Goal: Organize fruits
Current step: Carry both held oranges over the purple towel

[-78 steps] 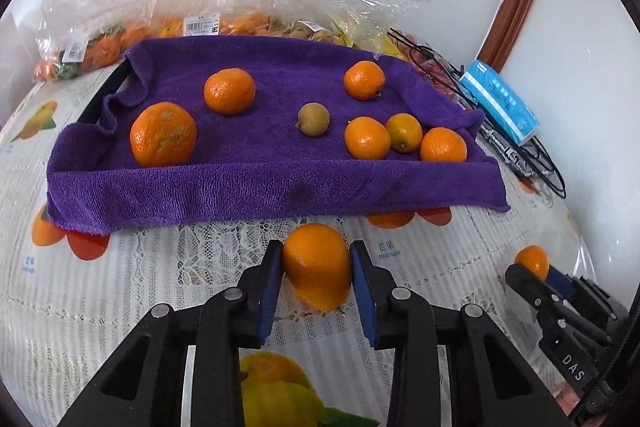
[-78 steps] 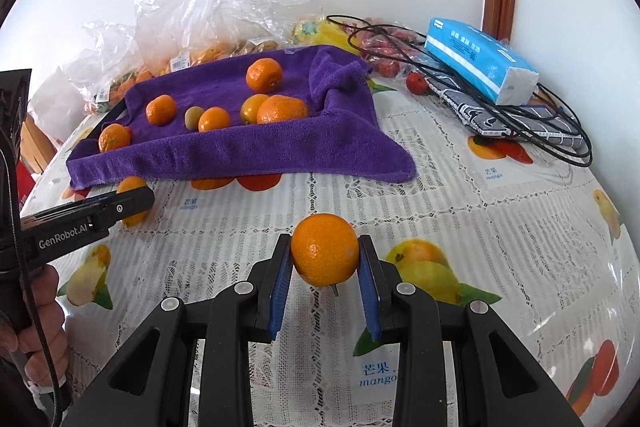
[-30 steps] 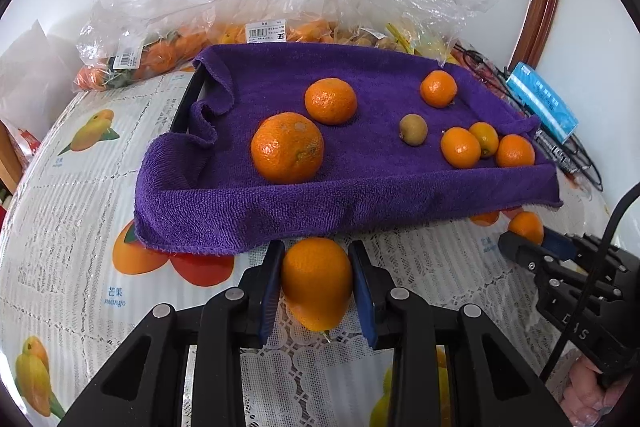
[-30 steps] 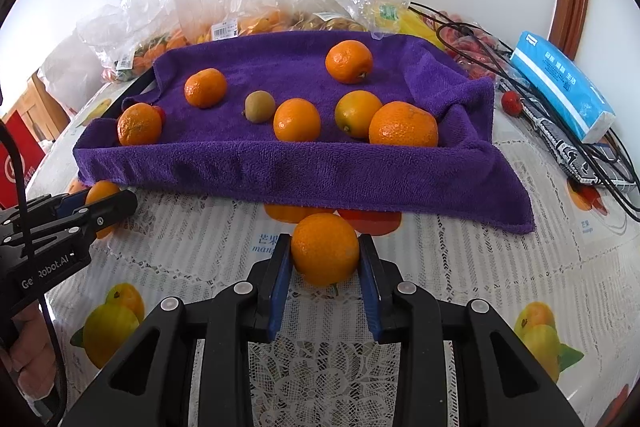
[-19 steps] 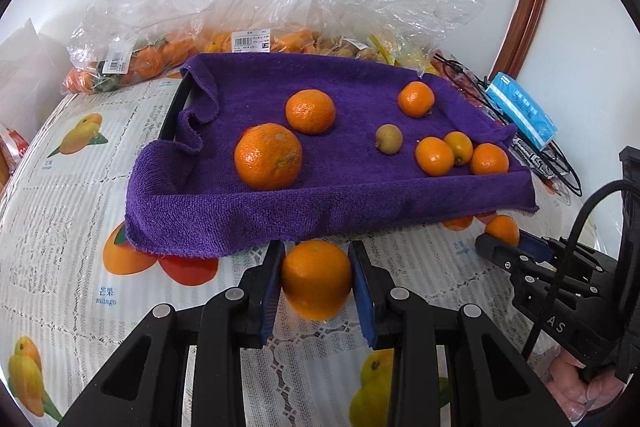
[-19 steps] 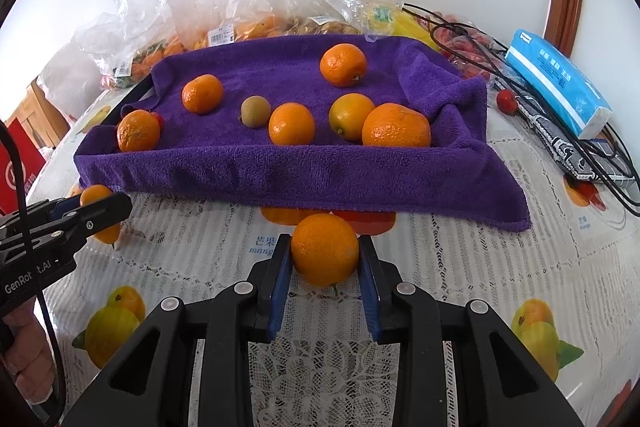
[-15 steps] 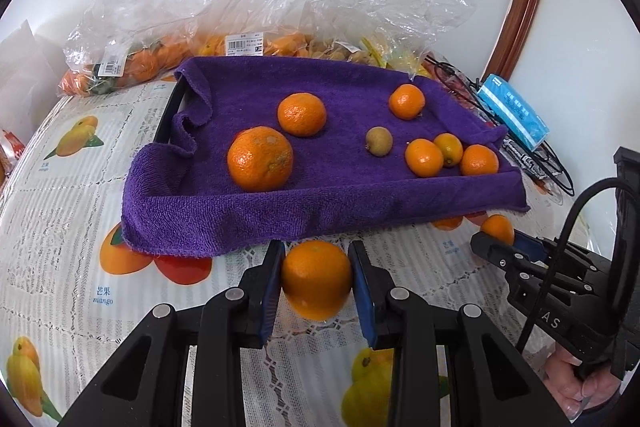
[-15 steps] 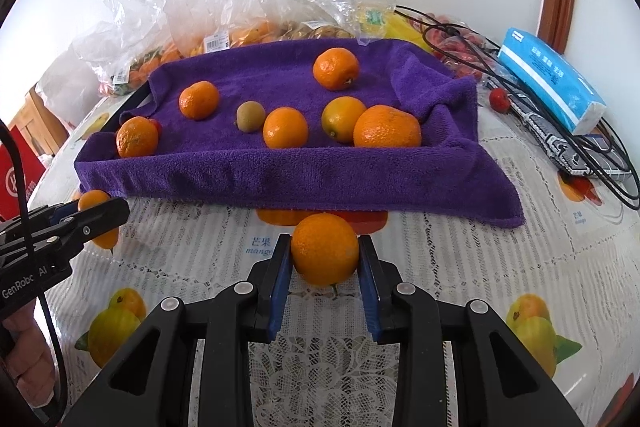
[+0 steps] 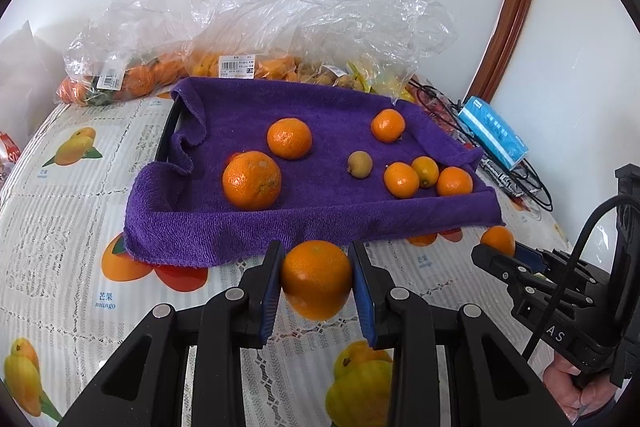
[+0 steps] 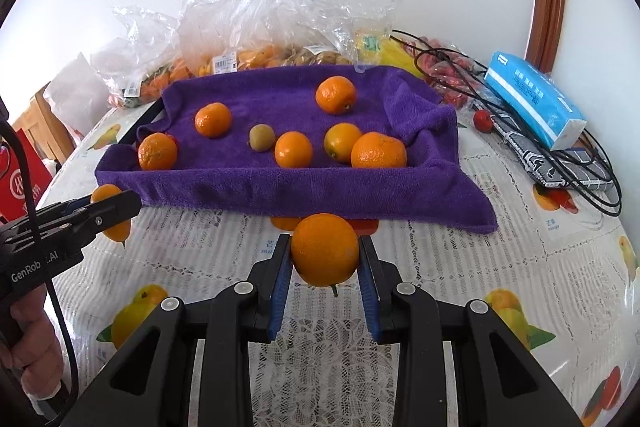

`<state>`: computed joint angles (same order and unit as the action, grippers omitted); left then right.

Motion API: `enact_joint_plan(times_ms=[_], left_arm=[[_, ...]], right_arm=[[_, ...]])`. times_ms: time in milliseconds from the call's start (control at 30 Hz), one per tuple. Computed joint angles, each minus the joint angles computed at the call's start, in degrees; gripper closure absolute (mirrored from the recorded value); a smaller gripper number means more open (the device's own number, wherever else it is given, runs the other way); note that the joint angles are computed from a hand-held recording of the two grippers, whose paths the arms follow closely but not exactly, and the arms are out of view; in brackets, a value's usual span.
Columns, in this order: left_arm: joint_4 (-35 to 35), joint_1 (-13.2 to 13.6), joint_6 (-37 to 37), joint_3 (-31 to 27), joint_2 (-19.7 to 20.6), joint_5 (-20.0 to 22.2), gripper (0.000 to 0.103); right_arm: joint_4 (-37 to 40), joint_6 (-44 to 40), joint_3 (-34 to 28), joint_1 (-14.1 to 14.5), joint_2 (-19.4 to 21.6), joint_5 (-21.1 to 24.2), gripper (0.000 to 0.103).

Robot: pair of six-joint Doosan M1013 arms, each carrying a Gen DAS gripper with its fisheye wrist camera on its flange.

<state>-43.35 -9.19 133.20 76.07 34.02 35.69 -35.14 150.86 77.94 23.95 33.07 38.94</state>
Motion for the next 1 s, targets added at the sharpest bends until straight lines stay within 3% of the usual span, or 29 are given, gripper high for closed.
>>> enact_joint_plan(times_ms=[1000], left_arm=[[-6.9, 0.9, 4.0, 1.4, -1.2, -1.8, 0.072]], right_arm=[[-4.8, 4.3, 0.4, 1.0, -1.2, 0.2, 0.071]])
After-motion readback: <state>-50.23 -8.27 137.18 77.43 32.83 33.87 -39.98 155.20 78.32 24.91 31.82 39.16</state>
